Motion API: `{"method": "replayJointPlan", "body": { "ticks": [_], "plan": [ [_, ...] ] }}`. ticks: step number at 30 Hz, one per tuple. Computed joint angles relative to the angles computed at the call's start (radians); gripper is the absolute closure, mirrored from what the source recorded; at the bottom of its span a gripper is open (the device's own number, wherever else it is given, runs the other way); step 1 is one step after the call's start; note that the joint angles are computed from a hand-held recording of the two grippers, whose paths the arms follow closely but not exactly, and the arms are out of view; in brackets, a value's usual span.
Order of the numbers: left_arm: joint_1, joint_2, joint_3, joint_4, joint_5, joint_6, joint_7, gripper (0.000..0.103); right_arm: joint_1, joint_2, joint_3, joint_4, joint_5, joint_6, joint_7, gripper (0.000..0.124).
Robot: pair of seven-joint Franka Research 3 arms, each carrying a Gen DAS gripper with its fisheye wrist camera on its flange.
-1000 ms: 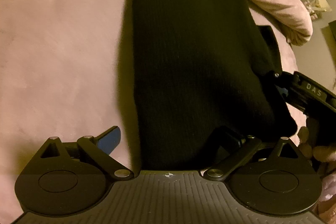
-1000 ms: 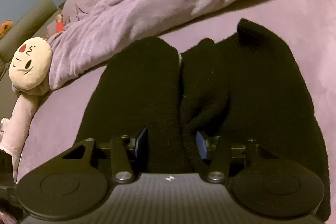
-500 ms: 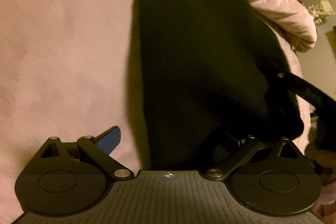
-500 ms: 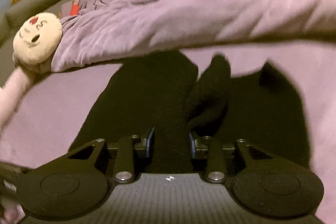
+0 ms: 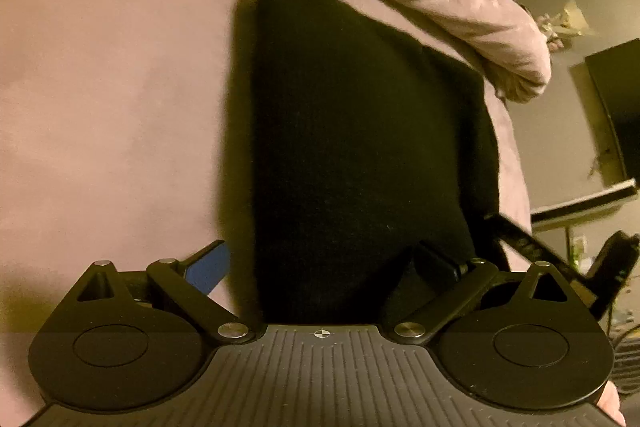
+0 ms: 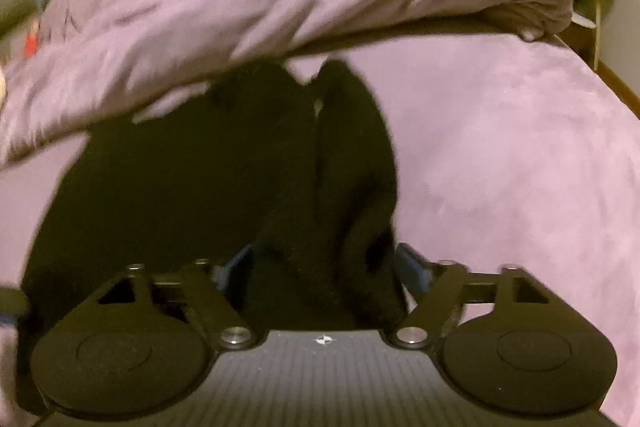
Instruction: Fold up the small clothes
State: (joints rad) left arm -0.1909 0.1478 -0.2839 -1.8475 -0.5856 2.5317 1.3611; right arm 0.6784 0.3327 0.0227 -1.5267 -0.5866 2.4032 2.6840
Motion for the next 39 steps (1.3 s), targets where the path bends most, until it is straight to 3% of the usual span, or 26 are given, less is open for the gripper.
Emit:
{"method": "replayJointPlan", "body": {
  "ticks": [2, 5, 8, 9, 11, 12, 13, 15, 16, 19, 21, 22, 25, 28, 35, 37, 39],
  "plan": [
    [0.005, 0.036, -0.012, 0.023, -0.041, 0.004, 0.029, 0.002, -0.012, -0.004, 0.003, -0.005, 0.007, 0.017, -0.035, 0.034],
    [0.031, 0.080, -0.039, 0.048, -0.157, 0.011, 0.099, 0.002, -0.082, -0.011, 0.042, -0.057, 0.170, 0.109, -0.168, 0.030],
    [0.031, 0.128, -0.052, 0.087, -0.171, 0.017, 0.116, 0.002, -0.186, -0.005, 0.103, -0.148, 0.459, 0.307, -0.291, 0.031],
    [0.031, 0.134, -0.056, 0.087, -0.170, 0.030, 0.123, 0.001, -0.231, -0.002, 0.143, -0.181, 0.588, 0.375, -0.342, 0.034],
    [0.032, 0.144, -0.066, 0.087, -0.173, 0.061, 0.130, 0.003, -0.278, 0.002, 0.193, -0.228, 0.731, 0.480, -0.393, 0.052],
    [0.031, 0.142, -0.068, 0.084, -0.164, 0.070, 0.129, 0.006, -0.327, 0.005, 0.255, -0.243, 0.859, 0.523, -0.486, 0.063],
    [0.031, 0.136, -0.068, 0.078, -0.153, 0.075, 0.125, 0.011, -0.361, 0.003, 0.301, -0.255, 0.949, 0.549, -0.544, 0.064],
    [0.043, 0.129, -0.081, 0.065, -0.180, 0.090, 0.156, 0.018, -0.357, -0.005, 0.303, -0.267, 0.996, 0.560, -0.593, 0.063],
    [0.047, 0.128, -0.085, 0.058, -0.193, 0.100, 0.173, 0.019, -0.350, -0.007, 0.296, -0.272, 1.009, 0.562, -0.613, 0.056],
    [0.050, 0.132, -0.093, 0.048, -0.232, 0.128, 0.191, 0.014, -0.337, 0.024, 0.284, -0.239, 1.086, 0.556, -0.644, 0.049],
    [0.060, 0.121, -0.100, 0.028, -0.276, 0.140, 0.222, 0.014, -0.298, 0.028, 0.251, -0.236, 1.106, 0.573, -0.636, 0.051],
    [0.056, 0.117, -0.098, 0.023, -0.276, 0.148, 0.223, 0.018, -0.285, 0.024, 0.242, -0.242, 1.123, 0.585, -0.635, 0.058],
    [0.061, 0.089, -0.100, 0.000, -0.304, 0.157, 0.273, 0.033, -0.328, 0.019, 0.321, -0.265, 1.283, 0.640, -0.726, 0.066],
    [0.062, 0.059, -0.094, -0.017, -0.372, 0.166, 0.327, 0.041, -0.338, 0.014, 0.363, -0.269, 1.386, 0.676, -0.802, 0.067],
    [0.036, -0.117, -0.015, -0.159, -0.432, 0.178, 0.416, 0.045, -0.342, 0.039, 0.453, -0.209, 1.577, 0.668, -1.021, 0.067],
    [0.022, -0.187, 0.018, -0.232, -0.447, 0.178, 0.429, 0.045, -0.388, 0.056, 0.538, -0.190, 1.711, 0.666, -1.187, 0.067],
    [0.008, -0.247, 0.052, -0.309, -0.458, 0.167, 0.426, 0.043, -0.391, 0.076, 0.570, -0.169, 1.776, 0.657, -1.298, 0.067]
  ]
}}
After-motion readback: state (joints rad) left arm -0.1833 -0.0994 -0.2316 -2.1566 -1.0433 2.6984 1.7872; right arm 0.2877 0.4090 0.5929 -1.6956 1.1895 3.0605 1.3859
